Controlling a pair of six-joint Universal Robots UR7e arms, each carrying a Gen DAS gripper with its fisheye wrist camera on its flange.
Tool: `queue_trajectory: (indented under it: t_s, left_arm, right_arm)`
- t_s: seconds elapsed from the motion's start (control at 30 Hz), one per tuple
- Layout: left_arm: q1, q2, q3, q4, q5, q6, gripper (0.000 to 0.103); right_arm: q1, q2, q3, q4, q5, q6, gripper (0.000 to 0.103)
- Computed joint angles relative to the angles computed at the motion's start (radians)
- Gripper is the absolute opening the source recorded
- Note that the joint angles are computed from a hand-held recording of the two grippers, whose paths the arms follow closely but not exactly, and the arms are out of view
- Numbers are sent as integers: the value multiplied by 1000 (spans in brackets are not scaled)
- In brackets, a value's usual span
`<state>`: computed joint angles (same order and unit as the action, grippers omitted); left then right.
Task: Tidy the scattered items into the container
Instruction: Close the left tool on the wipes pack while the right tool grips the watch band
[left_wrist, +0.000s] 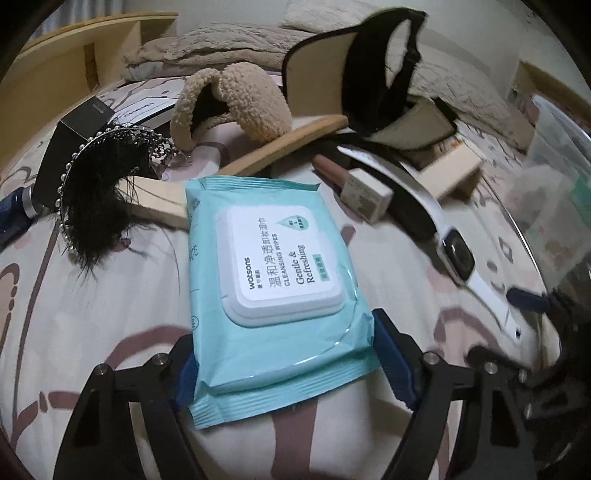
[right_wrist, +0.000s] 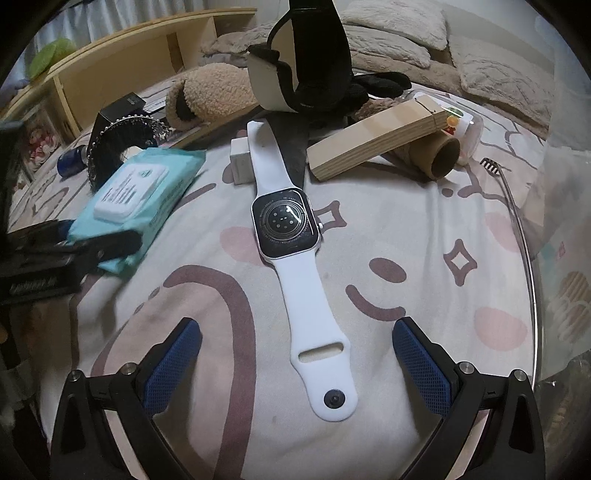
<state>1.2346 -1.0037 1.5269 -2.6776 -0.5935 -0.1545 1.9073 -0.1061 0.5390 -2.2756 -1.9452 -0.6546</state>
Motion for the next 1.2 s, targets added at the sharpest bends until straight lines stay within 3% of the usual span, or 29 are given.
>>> queue_trajectory:
  t_s: [0.13,0.23,0.4,0.57,0.73,1.2]
  left_arm:
    - [-5,-40,40,43,-33,-35,80]
    - [-15,-71,69,92,-49,-50,80]
    - [-31,-115,128,111,-71,-51,80]
    - [-40,-133,161,93,-66,-54,92]
    - [-46,-115,154,61,-8,-21,99]
    - [-19,-73,89,32,-16,-41,100]
  right_arm:
    - [7,-9,32,-30,-19,-18,99]
    - [6,-28,61,-48,-8,-9,88]
    - [2,-43,78,-61,9,4,54]
    - [5,-65,127,-110,23,-23,28]
    - [15,-90,187,-126,8,-66,28]
    - [41,-231,442,-135,-33,-132,28]
